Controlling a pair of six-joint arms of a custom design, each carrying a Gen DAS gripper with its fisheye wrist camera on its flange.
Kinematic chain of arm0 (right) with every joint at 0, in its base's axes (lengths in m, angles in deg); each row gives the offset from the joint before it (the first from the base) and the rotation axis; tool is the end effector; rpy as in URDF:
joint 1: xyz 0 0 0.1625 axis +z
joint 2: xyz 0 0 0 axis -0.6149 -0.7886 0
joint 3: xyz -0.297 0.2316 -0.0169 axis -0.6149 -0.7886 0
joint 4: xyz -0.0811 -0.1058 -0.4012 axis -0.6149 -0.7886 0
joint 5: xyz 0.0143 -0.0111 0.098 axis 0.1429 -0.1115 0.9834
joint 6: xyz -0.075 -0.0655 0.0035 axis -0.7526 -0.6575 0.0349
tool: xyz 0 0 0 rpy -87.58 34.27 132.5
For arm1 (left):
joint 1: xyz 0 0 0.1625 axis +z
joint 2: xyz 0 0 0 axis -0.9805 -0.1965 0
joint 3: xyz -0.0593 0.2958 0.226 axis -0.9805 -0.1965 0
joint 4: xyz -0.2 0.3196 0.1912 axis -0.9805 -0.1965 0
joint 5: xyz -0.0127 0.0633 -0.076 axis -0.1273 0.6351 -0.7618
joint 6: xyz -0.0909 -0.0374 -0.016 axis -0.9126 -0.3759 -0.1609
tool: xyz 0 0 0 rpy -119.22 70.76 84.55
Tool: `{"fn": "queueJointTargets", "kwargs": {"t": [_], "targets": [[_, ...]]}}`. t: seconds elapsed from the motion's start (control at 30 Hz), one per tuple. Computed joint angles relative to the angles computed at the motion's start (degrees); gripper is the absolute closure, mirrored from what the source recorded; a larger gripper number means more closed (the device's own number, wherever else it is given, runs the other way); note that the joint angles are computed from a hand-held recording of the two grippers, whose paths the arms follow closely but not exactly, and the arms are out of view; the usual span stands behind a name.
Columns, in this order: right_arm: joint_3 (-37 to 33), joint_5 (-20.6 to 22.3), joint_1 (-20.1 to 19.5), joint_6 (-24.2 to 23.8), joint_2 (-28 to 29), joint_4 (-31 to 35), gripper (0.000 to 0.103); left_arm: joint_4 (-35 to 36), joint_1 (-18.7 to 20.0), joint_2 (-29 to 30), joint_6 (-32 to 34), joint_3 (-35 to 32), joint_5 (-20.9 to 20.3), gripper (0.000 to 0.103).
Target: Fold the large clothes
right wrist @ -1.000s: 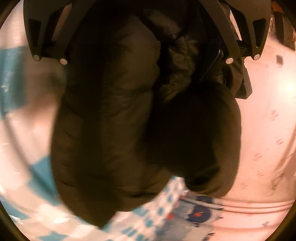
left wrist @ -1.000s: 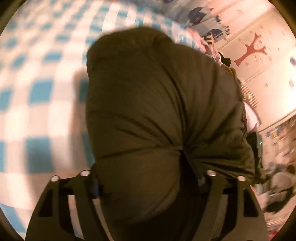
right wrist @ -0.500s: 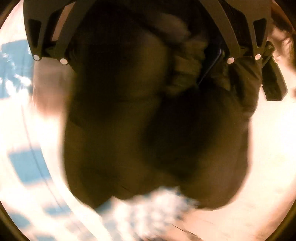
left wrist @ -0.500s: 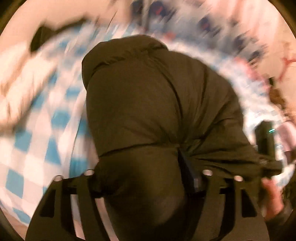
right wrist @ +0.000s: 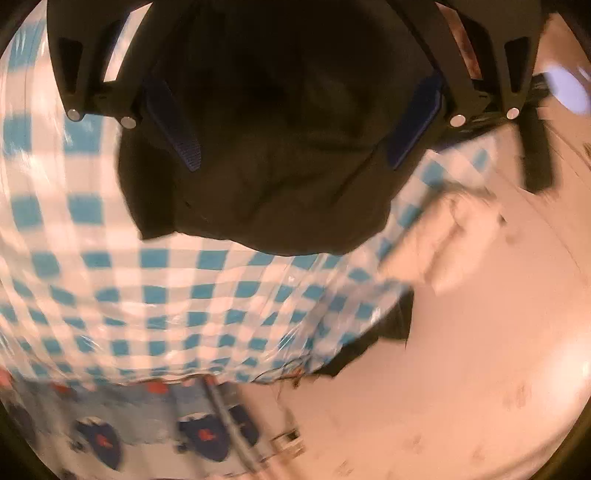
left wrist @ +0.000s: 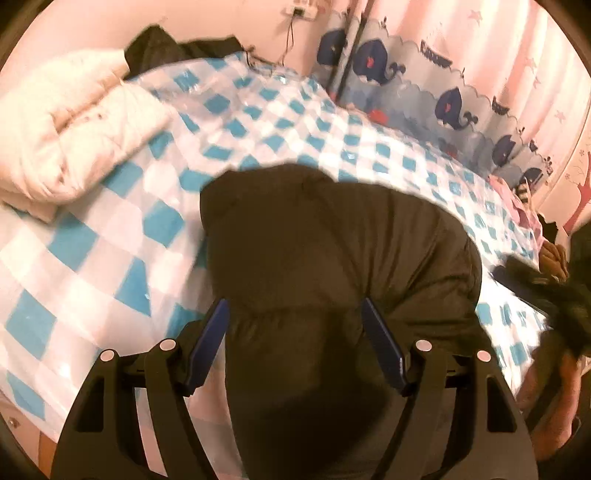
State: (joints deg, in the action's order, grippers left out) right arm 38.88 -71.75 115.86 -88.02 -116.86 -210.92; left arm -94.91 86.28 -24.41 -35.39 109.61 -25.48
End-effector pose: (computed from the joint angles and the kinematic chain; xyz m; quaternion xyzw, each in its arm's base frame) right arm 0.0644 -0.3946 0.3842 0.2764 -0.9252 0.2519 0.0644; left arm -0.4052 -0.2658 0.0446 -0.0090 0.8635 -0.4120 0.2907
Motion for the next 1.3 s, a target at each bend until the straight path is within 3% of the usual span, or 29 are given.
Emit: {"fn": "queueJointTargets", "kwargs": {"t": [0.07, 0.1, 0.17, 0.2, 0.27, 0.43, 0.5, 0.63, 0.77, 1.03, 1.3], "targets": [[1.1, -9.4, 1.7, 0.9, 5.1, -5.4, 0.006, 2.9, 0.4, -1.2, -0.2, -0.8, 0.5, 0.03], [0.6, -11.4, -0.1, 3.4, 9.3, -5.4, 0.006, 4.3, 0.7, -1.6, -0.7, -1.3, 0.5, 0.026], [-1.5, -9.5, -3.2, 8.6, 12.0, -1.4, 0.006, 5.8, 2.2, -1.2, -0.2, -3.1, 1.2, 0.022], [-1.3, -9.2, -3.0, 9.5, 12.0, -2.1, 0.006, 7.5, 2.3, -1.1, -0.8, -3.8, 0.9, 0.019], [1.1, -7.7, -3.7, 7.8, 7.3, -2.9, 0.006, 9.6, 2.5, -0.6, -1.4, -5.1, 0.8, 0.017], [12.1, 0.2, -8.1, -3.3, -12.4, -9.9, 0.006, 7.5, 4.3, 1.4, 0.4, -7.2, 1.6, 0.015], [13.5, 1.6, -8.3, -4.8, -16.5, -11.3, 0.006, 7.6, 4.6, 3.0, 1.8, -8.5, 2.1, 0.015], [14.8, 2.2, -6.1, -4.4, -18.7, -14.7, 0.006, 11.1, 4.2, 5.9, 3.1, -11.3, 2.2, 0.015], [15.6, 0.0, -1.9, -2.3, -14.9, -21.6, 0.006, 16.7, 3.3, 7.5, 2.0, -13.8, 3.6, 0.015], [16.2, -4.5, 4.0, -0.9, -8.2, -28.9, 0.006, 16.5, 3.1, 5.4, 1.5, -11.5, 2.6, 0.015], [16.6, -6.5, 6.6, -0.7, -5.1, -32.8, 0.006, 16.9, 3.3, 2.8, -0.8, -9.5, 2.6, 0.015]]}}
